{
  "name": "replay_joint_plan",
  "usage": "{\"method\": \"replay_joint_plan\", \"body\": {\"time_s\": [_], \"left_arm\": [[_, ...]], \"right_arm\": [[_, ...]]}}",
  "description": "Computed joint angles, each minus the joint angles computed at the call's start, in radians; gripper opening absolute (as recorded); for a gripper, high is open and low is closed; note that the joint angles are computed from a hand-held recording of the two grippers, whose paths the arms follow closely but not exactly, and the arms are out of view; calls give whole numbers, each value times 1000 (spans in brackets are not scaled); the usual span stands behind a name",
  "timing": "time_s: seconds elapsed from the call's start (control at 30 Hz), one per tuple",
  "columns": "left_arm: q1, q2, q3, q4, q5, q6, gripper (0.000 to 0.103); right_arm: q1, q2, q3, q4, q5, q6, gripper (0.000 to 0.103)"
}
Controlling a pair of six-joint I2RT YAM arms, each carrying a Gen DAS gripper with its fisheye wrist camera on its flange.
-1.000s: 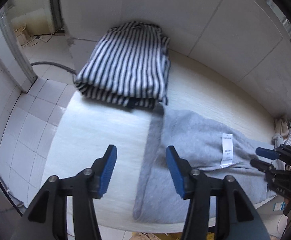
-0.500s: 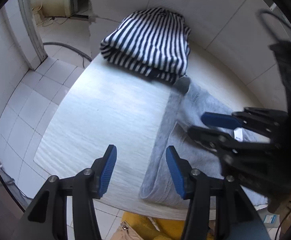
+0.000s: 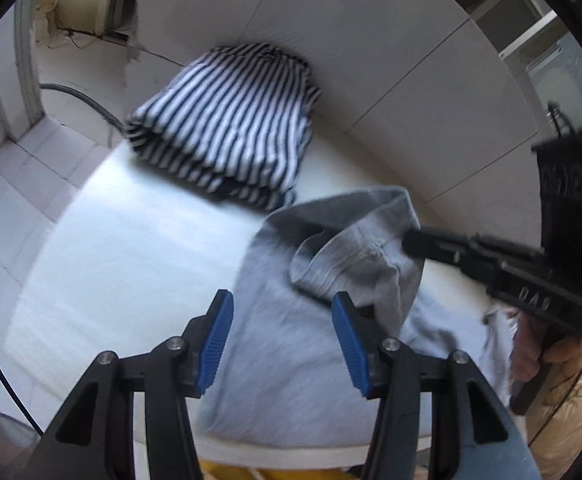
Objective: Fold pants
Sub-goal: 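Grasp the folded grey garment edge with the left gripper while the right gripper pinches its cuff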
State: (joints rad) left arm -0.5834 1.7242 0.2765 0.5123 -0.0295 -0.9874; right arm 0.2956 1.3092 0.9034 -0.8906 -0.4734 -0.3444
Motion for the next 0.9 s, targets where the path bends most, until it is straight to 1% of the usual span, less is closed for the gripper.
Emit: {"method": "replay_joint_plan", "body": {"time_s": [0.13,0.2,0.27,0.3,0.47,0.57,0.63,0.67,0.7,0.83,0.87,0.9], "left_arm": [[29,89,34,101,55,21,54],[31,118,80,71,79,51,53],[26,134,100,67,84,53,53],[28,143,100,83,91,46,53],[53,196,78,195,125,8,53],[68,232,109,196,149,24,52],[79,264,132,206,178,41,36],[83,275,148,196,203,49,23],[83,282,156,196,215,52,22],[63,272,163,180,207,60,22],[59,264,168,155,199,60,23],[55,254,172,130,187,65,27]], "right_arm": [[-56,-4,-16,-19,-1,-30,4],[-82,-17,-15,-45,-22,-53,4],[-90,-38,-16,-66,-43,-74,4],[-85,-50,-23,-62,-51,-78,4],[-119,-102,-23,-119,-76,-147,4],[-131,-107,-29,-128,-82,-166,4],[-139,-108,-32,-129,-82,-166,4],[-141,-107,-33,-126,-82,-163,4],[-141,-106,-35,-120,-81,-159,4],[-152,-101,-36,-104,-86,-153,4],[-154,-98,-35,-101,-87,-151,4],[-156,-95,-34,-100,-88,-150,4]]}}
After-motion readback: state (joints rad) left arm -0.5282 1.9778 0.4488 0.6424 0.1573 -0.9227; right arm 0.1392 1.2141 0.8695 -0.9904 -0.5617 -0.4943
